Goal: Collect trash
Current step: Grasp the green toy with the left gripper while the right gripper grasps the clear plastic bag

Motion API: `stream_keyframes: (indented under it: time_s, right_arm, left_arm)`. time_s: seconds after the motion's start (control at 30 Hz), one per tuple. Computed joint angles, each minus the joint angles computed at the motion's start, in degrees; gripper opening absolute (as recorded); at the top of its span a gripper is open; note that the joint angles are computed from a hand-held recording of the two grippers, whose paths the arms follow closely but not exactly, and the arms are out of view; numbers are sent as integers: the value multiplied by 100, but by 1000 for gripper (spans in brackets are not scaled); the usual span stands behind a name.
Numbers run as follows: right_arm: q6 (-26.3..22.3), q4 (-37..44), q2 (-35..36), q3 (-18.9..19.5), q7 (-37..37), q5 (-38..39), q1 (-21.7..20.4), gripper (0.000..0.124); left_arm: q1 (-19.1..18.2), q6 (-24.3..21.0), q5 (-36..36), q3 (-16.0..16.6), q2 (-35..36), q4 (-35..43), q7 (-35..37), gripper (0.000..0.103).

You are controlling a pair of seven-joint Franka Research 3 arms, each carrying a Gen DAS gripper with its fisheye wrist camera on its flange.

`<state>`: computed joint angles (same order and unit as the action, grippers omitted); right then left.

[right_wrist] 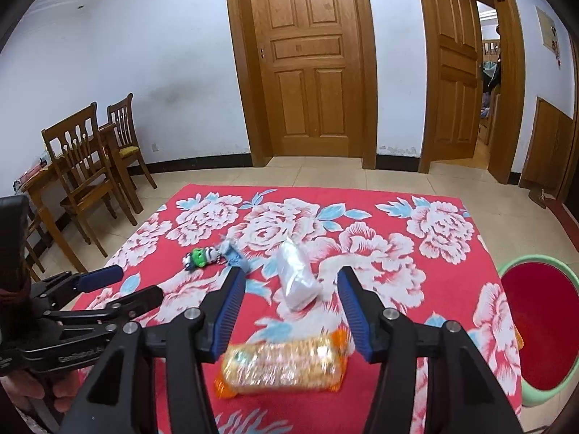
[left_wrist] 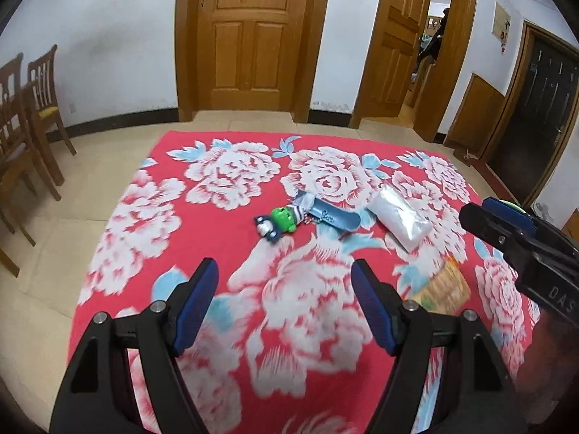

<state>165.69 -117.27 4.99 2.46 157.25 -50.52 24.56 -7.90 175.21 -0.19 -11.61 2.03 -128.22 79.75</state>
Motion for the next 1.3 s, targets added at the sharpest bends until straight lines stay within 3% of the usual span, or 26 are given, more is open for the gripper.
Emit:
stream_keyframes:
  time_s: [0.1, 0.2, 0.33, 0.4, 0.53, 0.67, 0.8, 0.97, 1.03, 1.3]
  right_arm:
    - [90, 213, 266, -5, -505, 519, -71, 56]
    - [124, 396, 511, -89, -918, 991, -26, 56]
    - [-441, 804, 876, -109, -1758, 1754, 73, 56]
    - [-658, 995, 1073, -6, -2394, 2340, 12, 56]
    - [-641, 1124, 1288, 116, -3298, 3234, -88, 56]
    - [-396, 1093, 1405, 122, -3792, 3925, -92, 57]
    - [102, 868, 1339, 258, -4414, 4708, -195, 28]
    - [468, 585, 1205, 298, -4843, 5617, -228, 27]
    - [484, 543, 1188, 235, -4858, 5847, -186, 27]
    - [508, 465, 1132, -24, -4761, 6071, 8, 26]
  left_arm:
    - [106, -52, -396, -155, 386, 398, 352, 75]
    - [24, -82, 88, -12, 749, 758, -62, 75]
    - [408, -259, -119, -413, 1210, 1254, 182, 75]
    - [740, -433, -490, -789, 1358, 1428, 572, 74]
    - [1111, -629, -1145, -1211, 1534, 1625, 1209, 73]
    - [780, -654, -967, -881, 1525, 1658, 1078, 72]
    - [722, -625, -925, -825, 1523, 1645, 1046, 58]
    - [1013, -503, -1384, -1084, 1505, 1558, 1235, 45]
    - [1197, -476, -1675, -1285, 1523, 1551, 1459, 45]
    - [1145, -493, -1820, -1242, 1501, 1549, 1585, 43]
